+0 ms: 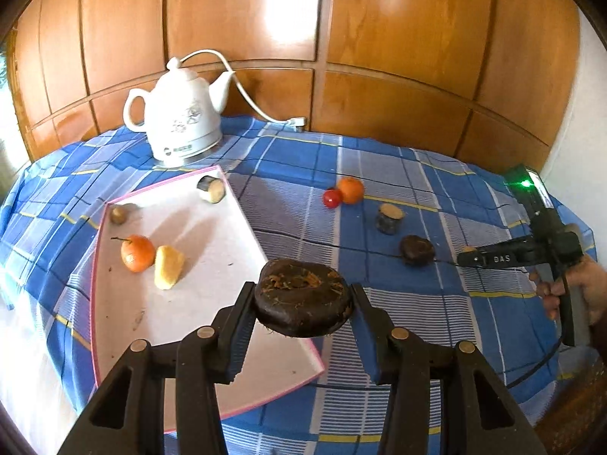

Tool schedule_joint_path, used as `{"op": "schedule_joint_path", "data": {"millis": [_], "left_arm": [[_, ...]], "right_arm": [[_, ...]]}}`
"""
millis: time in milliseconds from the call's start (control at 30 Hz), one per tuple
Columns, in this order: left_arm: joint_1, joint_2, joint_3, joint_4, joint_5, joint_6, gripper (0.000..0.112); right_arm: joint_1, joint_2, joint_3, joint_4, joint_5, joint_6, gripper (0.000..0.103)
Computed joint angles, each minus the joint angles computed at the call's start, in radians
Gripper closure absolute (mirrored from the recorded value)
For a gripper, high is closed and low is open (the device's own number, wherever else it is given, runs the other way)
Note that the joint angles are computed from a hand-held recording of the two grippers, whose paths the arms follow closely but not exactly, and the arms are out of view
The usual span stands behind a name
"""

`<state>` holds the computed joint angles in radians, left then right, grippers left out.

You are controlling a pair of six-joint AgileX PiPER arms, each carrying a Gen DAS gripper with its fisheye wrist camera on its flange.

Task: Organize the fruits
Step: 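Carry the dark brown fruit into the tray and open the left gripper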

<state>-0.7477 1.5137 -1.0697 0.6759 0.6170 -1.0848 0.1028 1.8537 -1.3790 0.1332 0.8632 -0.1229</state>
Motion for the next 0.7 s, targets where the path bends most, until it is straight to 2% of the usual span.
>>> {"op": "schedule_joint_path", "data": {"millis": [367,700], "left_arm": [[0.034,-0.007,0.032,-0.013,-0.009,-0.016,0.064],[0.132,-0.046,0.103,-0.107,-0.065,0.017,0.064]], "right_arm": [[0.009,-0.009,0.020,-0.004,-0.017,-0.004,0.076],[0.020,-0.018,0.043,-0.018,-0.038,-0.003,0.076]]}}
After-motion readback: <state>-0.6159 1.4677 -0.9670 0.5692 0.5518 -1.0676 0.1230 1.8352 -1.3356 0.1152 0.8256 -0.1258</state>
